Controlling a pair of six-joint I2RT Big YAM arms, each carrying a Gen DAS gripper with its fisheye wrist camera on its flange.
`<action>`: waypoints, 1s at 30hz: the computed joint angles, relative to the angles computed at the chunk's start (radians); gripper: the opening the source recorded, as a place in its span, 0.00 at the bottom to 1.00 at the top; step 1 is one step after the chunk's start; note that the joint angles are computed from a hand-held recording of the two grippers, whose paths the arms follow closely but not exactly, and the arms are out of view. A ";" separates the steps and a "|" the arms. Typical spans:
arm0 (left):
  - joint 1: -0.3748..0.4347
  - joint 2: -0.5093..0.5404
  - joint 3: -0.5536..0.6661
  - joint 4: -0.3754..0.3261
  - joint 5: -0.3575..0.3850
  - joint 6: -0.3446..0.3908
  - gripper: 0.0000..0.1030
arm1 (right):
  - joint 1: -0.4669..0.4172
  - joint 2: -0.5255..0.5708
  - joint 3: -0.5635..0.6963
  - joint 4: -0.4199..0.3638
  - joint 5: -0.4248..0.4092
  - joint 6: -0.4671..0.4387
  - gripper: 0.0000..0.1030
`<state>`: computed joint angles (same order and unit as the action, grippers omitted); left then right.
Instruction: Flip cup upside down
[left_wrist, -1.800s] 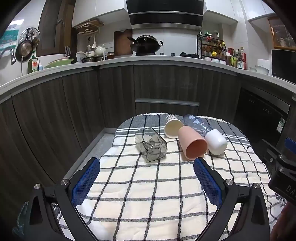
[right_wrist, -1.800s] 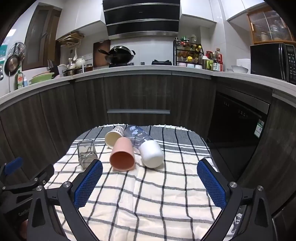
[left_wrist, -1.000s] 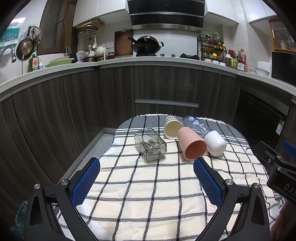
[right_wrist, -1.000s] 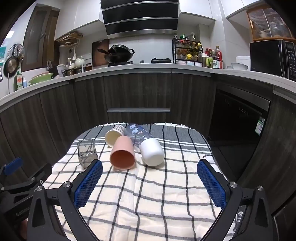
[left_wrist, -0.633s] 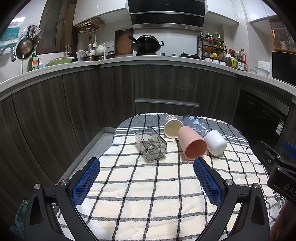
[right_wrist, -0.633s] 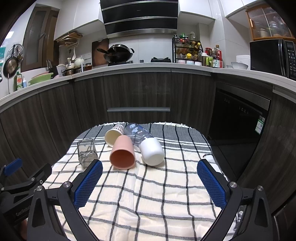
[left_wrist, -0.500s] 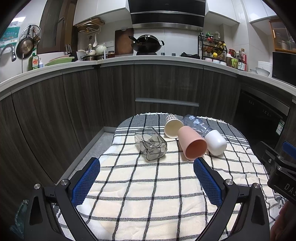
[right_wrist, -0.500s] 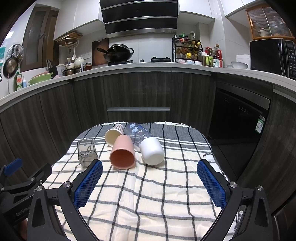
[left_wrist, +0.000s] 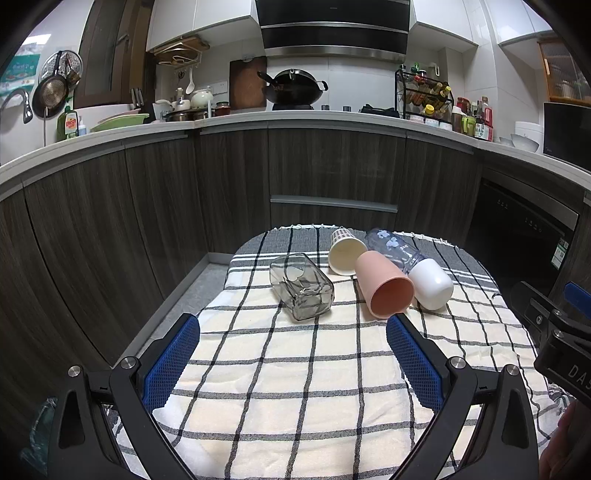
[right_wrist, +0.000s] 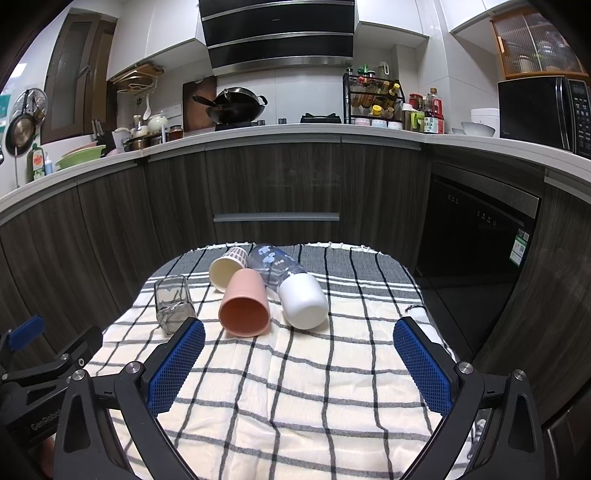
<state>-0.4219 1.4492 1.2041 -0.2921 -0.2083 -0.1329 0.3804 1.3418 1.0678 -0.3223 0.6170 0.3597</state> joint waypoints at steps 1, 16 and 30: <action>-0.001 0.000 0.000 0.000 -0.001 0.000 1.00 | 0.000 -0.002 0.002 -0.004 0.000 0.001 0.99; -0.001 0.000 -0.008 0.005 -0.001 -0.002 1.00 | -0.002 0.011 -0.010 0.018 -0.001 0.004 0.99; -0.002 0.004 -0.003 -0.001 -0.002 -0.004 1.00 | -0.003 0.011 -0.010 0.018 -0.003 0.006 0.99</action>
